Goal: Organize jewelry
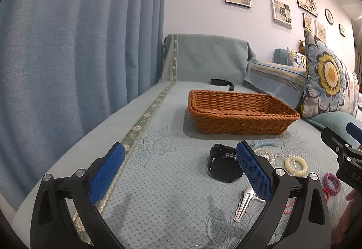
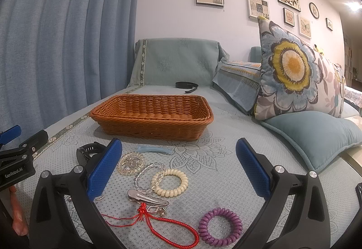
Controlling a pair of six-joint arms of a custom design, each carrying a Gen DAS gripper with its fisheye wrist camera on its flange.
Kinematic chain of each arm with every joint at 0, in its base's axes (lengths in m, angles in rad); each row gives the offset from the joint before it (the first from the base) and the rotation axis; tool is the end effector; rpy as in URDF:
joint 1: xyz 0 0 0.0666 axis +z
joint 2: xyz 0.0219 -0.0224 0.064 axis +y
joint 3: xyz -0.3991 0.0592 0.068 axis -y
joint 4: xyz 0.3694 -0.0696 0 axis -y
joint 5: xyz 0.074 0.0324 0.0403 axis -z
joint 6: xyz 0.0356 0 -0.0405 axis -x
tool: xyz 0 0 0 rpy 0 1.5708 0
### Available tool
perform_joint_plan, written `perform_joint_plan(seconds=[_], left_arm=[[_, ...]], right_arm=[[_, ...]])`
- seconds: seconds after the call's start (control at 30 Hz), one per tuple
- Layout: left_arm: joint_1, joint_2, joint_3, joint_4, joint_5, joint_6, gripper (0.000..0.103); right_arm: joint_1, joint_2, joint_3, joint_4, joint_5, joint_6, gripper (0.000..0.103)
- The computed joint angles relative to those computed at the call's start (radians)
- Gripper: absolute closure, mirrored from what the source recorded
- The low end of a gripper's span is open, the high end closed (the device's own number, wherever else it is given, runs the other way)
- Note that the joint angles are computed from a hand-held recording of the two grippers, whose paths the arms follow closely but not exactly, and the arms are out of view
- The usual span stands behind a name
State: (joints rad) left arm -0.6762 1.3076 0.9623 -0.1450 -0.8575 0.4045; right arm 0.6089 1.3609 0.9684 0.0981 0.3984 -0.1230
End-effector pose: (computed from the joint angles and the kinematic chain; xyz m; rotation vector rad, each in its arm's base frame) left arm 0.3419 -0.2403 0.3626 -0.2478 1.8705 0.1518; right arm 0.3762 0.2450 0.3626 -0.1736 1.8356 0.1403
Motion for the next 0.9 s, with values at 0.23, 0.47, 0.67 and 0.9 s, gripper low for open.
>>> perform_joint_plan(seconds=[0.23, 0.47, 0.67, 0.9], left_arm=[[0.009, -0.009, -0.01, -0.004, 0.025, 0.029, 0.008], [0.082, -0.053, -0.043, -0.054, 0.307, 0.128, 0.009], [0.099, -0.018, 0.002, -0.183, 0.516, 0.106, 0.025], [0.1, 0.067, 0.099, -0.307, 0.637, 0.057, 0.049]], right_arm=[[-0.004, 0.002, 0.003, -0.015, 0.001, -0.017, 0.008], [-0.035, -0.014, 0.031, -0.172, -0.042, -0.063, 0.016], [-0.082, -0.063, 0.007, -0.318, -0.109, -0.072, 0.034], [-0.177, -0.094, -0.012, -0.475, -0.243, -0.075, 0.059]])
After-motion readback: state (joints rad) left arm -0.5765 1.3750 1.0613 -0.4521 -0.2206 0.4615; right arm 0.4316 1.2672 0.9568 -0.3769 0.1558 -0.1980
